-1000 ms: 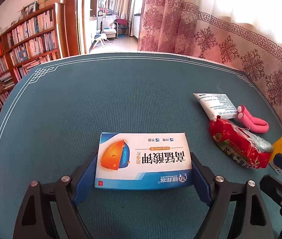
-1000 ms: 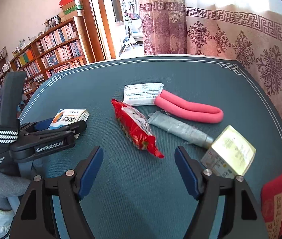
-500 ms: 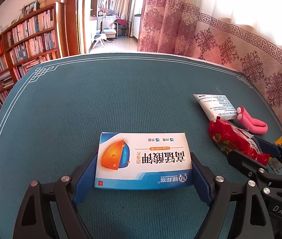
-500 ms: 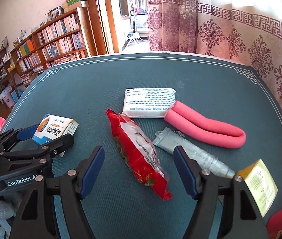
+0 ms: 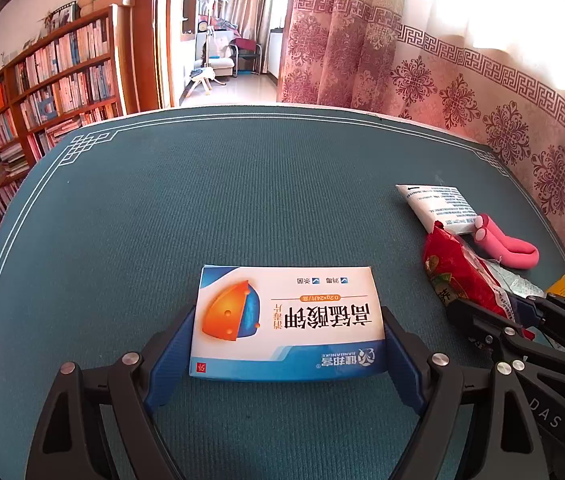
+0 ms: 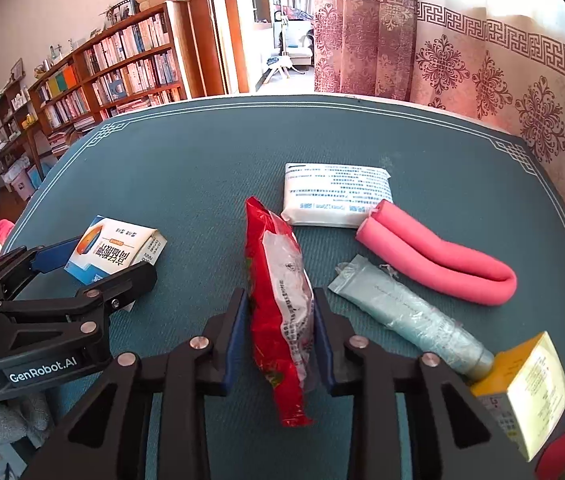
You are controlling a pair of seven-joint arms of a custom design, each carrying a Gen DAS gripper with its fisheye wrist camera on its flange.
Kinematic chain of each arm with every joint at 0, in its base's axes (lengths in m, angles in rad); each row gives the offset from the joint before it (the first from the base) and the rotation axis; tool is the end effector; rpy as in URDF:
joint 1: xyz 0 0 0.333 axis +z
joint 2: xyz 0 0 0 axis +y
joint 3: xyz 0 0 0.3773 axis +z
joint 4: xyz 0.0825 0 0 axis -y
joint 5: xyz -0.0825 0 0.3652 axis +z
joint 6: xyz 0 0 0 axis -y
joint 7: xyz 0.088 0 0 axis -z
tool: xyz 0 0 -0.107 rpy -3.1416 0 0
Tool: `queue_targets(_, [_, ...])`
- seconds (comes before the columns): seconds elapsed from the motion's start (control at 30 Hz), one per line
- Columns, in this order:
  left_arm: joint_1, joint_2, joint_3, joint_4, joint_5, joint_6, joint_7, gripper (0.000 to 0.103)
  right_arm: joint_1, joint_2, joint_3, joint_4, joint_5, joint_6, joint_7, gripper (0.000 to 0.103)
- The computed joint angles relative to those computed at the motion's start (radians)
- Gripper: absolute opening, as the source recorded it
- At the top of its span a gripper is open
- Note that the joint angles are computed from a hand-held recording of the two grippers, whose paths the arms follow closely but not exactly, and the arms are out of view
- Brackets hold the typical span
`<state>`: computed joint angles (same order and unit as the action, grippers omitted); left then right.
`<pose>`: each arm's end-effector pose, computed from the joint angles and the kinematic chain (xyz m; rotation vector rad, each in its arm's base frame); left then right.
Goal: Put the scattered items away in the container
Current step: 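Hold the blue box in the left tool while the right tool grasps the red snack packet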
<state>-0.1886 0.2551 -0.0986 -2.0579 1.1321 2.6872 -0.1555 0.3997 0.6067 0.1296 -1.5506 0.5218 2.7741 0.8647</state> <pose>0.5764 -0.1965 0.4116 -2.1689 1.2953 -0.6115 0.6809 0.3451 0.4224 -2.2484 0.9689 -0.2577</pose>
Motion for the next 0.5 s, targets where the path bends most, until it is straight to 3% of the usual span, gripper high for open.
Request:
queue_targets(0.23, [-0.002, 0.003, -0.001, 0.005, -0.008, -0.009, 0.01, 0.087, -0.037, -0.045, 0.039, -0.064, 0.068, 0.007, -0.035, 0.029])
queue_targets(0.5, [-0.009, 0.012, -0.005, 0.019, -0.033, -0.04, 0.042, 0.087, -0.091, -0.145, 0.096, -0.173, 0.219, 0.038, -0.167, 0.029])
